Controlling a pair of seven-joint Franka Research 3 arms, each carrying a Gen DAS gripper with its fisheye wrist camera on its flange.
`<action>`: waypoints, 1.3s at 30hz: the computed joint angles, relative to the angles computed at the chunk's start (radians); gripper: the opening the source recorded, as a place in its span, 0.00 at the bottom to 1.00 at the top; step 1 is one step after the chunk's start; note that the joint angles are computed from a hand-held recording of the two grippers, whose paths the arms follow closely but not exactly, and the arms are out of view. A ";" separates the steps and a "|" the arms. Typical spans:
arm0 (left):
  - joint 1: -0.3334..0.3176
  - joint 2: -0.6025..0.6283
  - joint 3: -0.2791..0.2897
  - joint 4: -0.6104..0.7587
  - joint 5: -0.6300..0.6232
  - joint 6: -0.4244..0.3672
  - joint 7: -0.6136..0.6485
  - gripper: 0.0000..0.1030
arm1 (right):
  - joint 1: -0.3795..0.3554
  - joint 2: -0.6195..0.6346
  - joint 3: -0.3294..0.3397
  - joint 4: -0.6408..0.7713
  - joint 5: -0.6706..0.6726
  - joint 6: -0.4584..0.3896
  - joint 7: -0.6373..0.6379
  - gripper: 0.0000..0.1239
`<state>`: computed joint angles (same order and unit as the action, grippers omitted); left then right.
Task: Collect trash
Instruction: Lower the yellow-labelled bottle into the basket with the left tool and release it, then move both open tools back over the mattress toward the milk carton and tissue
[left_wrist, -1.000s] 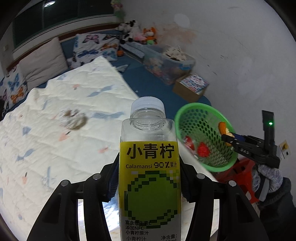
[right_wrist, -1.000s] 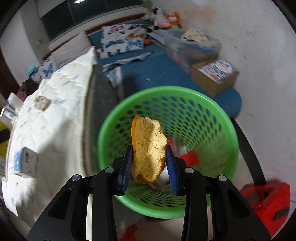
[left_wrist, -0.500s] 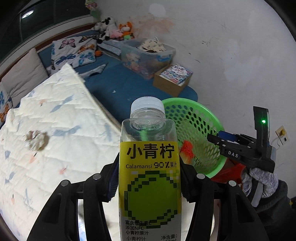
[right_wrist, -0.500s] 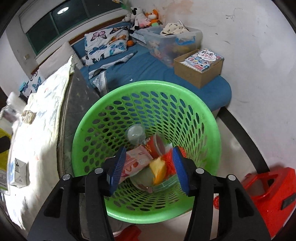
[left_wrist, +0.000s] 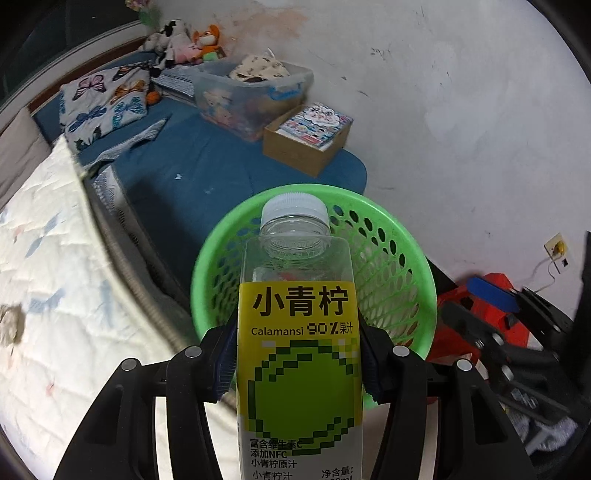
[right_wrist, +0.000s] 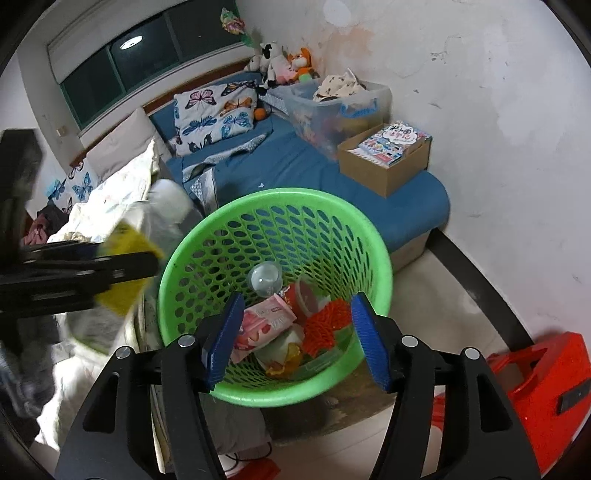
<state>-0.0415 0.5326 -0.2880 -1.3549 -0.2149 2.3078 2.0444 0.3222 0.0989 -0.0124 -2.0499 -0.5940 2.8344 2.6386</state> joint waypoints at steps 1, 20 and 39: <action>-0.008 0.012 0.001 0.012 0.007 -0.005 -0.005 0.51 | -0.001 -0.006 -0.002 -0.010 -0.003 0.009 0.007 0.50; 0.022 0.020 -0.032 -0.021 -0.025 0.058 0.004 0.68 | -0.011 -0.019 0.016 -0.026 0.003 0.036 0.010 0.50; 0.185 -0.360 0.102 -0.448 -0.377 0.110 0.379 0.71 | 0.102 0.061 0.029 0.137 0.045 0.045 -0.119 0.55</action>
<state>0.1437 0.1724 -0.1861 -1.8028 -0.5922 2.4183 2.4237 0.4243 0.1595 0.0170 -1.9132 -0.5489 2.8794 2.5199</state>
